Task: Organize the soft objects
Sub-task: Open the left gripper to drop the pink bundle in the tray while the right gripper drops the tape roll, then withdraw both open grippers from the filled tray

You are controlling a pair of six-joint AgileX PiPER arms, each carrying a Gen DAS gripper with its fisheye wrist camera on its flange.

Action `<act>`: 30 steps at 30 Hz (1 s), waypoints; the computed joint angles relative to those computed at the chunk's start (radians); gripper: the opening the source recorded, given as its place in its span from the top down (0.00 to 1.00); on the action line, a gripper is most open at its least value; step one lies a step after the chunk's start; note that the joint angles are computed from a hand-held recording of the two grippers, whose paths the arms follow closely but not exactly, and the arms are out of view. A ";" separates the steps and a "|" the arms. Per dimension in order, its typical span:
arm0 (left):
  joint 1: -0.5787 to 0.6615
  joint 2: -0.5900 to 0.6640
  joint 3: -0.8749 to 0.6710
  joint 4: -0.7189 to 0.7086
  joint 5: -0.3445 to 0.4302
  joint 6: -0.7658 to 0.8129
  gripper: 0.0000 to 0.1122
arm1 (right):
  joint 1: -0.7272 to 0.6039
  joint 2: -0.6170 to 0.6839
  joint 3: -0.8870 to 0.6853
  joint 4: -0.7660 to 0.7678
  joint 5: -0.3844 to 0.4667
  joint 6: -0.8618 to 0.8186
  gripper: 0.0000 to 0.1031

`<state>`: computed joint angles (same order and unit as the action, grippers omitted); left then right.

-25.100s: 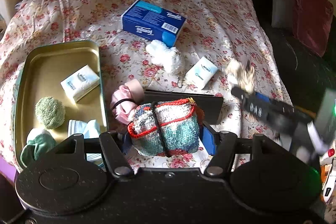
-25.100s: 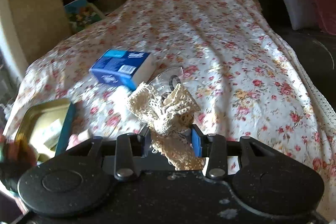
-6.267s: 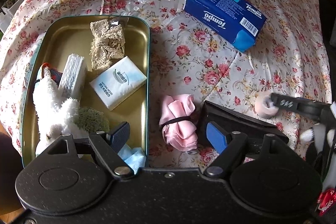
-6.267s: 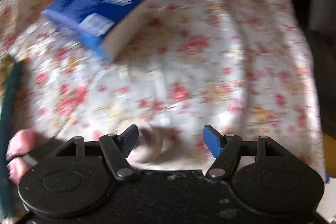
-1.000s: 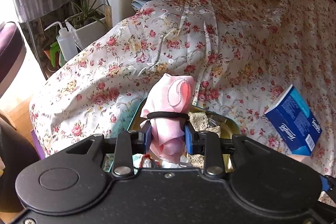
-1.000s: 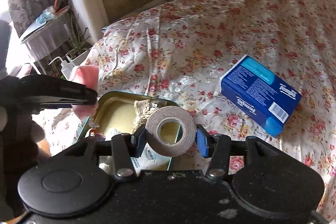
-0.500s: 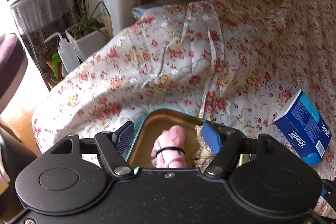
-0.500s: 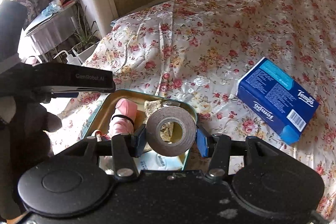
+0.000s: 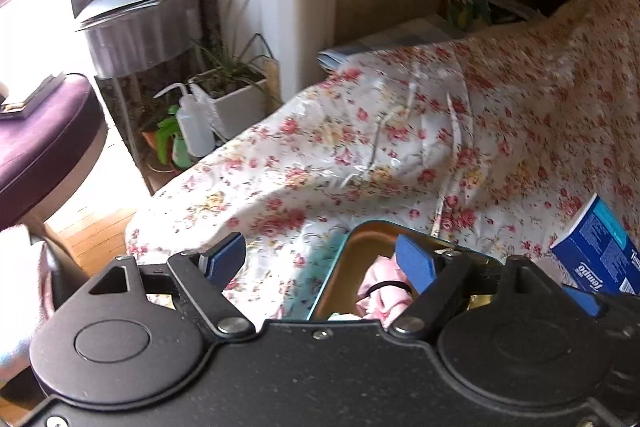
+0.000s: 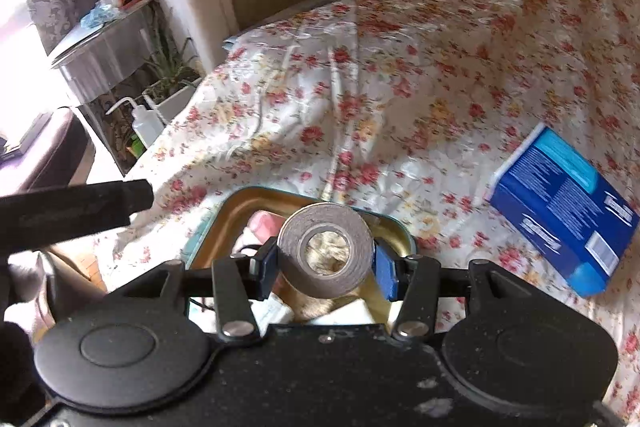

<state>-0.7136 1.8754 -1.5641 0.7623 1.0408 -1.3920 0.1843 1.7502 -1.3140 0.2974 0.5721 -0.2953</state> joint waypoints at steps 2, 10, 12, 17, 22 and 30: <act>-0.010 -0.018 0.017 0.008 0.012 -0.017 0.25 | 0.014 -0.004 0.008 -0.002 -0.025 0.007 0.33; -0.092 -0.081 0.084 0.059 0.073 -0.069 0.21 | -0.004 -0.114 0.127 -0.045 -0.057 0.037 0.29; -0.112 -0.105 0.109 0.045 0.058 -0.082 0.20 | -0.026 -0.162 0.189 -0.040 -0.076 0.018 0.25; -0.197 -0.132 0.146 0.054 0.082 -0.151 0.18 | -0.090 -0.297 0.360 -0.055 -0.123 -0.036 0.20; -0.286 -0.127 0.184 0.069 0.121 -0.247 0.15 | -0.183 -0.421 0.508 0.036 -0.149 -0.199 0.19; -0.354 -0.065 0.189 0.031 0.134 -0.299 0.15 | -0.310 -0.498 0.652 0.230 -0.207 -0.470 0.16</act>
<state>-1.0673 1.8103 -1.3752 0.7932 1.1746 -1.6908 -0.1254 1.2517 -0.6615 0.5270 0.3649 -0.7651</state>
